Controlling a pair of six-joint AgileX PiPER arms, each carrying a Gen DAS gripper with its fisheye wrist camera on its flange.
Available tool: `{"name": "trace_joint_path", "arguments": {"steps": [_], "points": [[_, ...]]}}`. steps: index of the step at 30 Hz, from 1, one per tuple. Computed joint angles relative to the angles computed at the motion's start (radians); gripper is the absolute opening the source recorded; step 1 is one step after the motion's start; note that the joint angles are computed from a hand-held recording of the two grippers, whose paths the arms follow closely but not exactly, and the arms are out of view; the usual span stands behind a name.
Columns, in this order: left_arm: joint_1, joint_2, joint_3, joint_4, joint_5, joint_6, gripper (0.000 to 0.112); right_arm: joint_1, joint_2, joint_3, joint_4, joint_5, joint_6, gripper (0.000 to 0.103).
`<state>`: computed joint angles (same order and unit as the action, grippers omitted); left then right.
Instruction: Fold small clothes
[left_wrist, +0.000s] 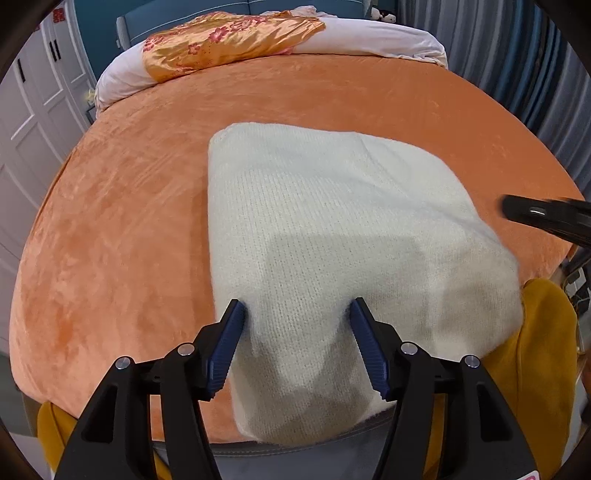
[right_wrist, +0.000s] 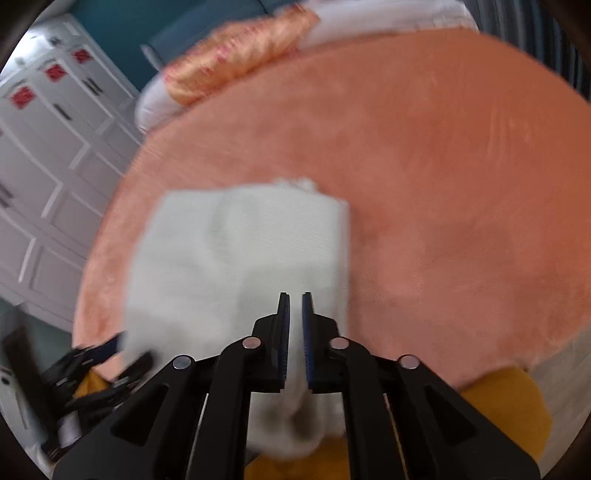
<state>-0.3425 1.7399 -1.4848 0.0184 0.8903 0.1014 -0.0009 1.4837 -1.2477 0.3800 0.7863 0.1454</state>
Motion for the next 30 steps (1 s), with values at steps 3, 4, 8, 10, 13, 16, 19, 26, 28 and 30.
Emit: {"name": "trace_joint_path", "arguments": {"steps": [3,4,8,10,13,16,19,26,28,30], "points": [[-0.002,0.002,-0.002,0.008,-0.001,-0.004,0.061,0.061,-0.045,0.041,-0.02,0.03,-0.013,0.007],[-0.008,0.0,0.003,0.024,-0.006,-0.013,0.061,0.107,-0.019,0.031,-0.095,0.043,0.038,0.007],[-0.023,0.004,0.008,0.052,-0.008,-0.027,0.061,0.141,0.088,0.096,-0.106,0.006,0.02,0.0],[-0.023,-0.001,0.017,0.06,-0.017,-0.033,0.062,0.153,0.093,0.046,-0.146,0.047,0.064,0.0],[-0.004,0.002,-0.005,0.026,0.011,-0.03,0.063,0.169,0.069,-0.021,-0.178,0.101,0.09,0.004],[0.015,-0.007,-0.023,-0.015,0.046,-0.029,0.063,0.172,0.063,-0.092,-0.145,0.119,0.054,0.004],[0.051,-0.025,-0.026,-0.052,0.083,-0.016,0.063,0.198,0.104,-0.219,-0.127,0.149,0.037,0.004],[0.185,-0.109,0.018,-0.065,0.071,-0.015,0.062,0.317,0.425,-0.501,-0.117,0.223,0.039,0.004],[0.224,-0.105,0.017,-0.067,0.074,-0.022,0.062,0.374,0.47,-0.492,-0.193,0.193,0.08,0.0],[0.244,-0.099,0.008,-0.082,0.086,-0.023,0.061,0.375,0.476,-0.542,-0.206,0.231,0.094,0.0]]}}
